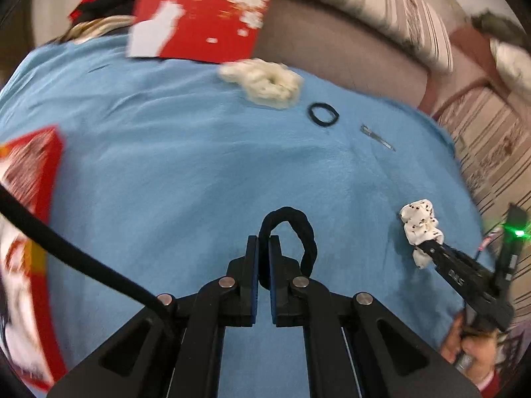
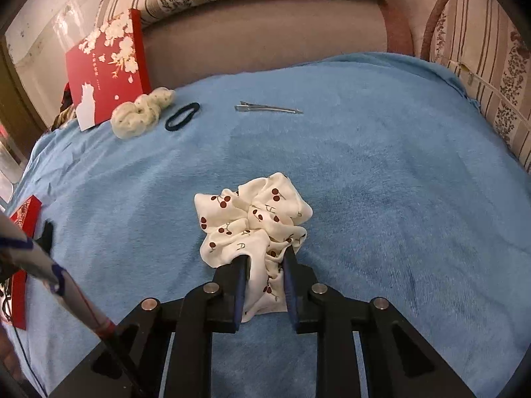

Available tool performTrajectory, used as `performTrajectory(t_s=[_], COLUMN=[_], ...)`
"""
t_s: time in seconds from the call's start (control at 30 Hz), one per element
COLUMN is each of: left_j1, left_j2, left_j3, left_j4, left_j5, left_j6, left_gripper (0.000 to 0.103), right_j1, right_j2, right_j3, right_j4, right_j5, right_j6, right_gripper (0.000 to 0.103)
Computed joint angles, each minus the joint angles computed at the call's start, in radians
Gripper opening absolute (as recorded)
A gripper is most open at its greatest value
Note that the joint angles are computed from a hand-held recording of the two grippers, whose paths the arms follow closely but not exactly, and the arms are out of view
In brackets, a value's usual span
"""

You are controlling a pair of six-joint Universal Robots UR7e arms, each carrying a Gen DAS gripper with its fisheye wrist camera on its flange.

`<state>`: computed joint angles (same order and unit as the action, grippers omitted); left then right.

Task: Organize jewelry
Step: 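Grasp the white cherry-print scrunchie with the right tool while the left tool grasps the black hair tie, then carry the scrunchie and hair tie over the tray with both tools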

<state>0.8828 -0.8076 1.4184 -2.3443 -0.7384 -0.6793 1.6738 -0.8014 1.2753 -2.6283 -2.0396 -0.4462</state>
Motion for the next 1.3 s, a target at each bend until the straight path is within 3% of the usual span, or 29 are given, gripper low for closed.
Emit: performTrajectory(t_s=[0.3, 0.5, 0.83, 1.1, 1.3], left_j1=[-0.035, -0.072, -0.107, -0.141, -0.166], left_j2=[-0.175, -0.229, -0.298, -0.36, -0.443], left_j3=[0.219, 0.292, 0.35, 0.389, 0.44], left_j4=[-0.091, -0.097, -0.08, 0.055, 0.225], left_j5=[0.077, 0.167, 0.256, 0.367, 0.424], left_j6=[-0.124, -0.143, -0.179, -0.295, -0.457], left_gripper=[0.005, 0.005, 0.005, 0.005, 0.005], right_j1=[0.033, 0.062, 0.088, 0.118, 0.172], right_j2=[-0.027, -0.037, -0.116, -0.15, -0.144], right_j3=[0.12, 0.19, 0.377, 0.436, 0.453], right_j4=[-0.126, -0.209, -0.256, -0.233, -0.219], right_j5=[-0.039, -0.069, -0.077, -0.096, -0.097], right_j6=[-0.056, -0.107, -0.088, -0.046, -0.062], right_gripper=[0.022, 0.022, 0.022, 0.022, 0.022])
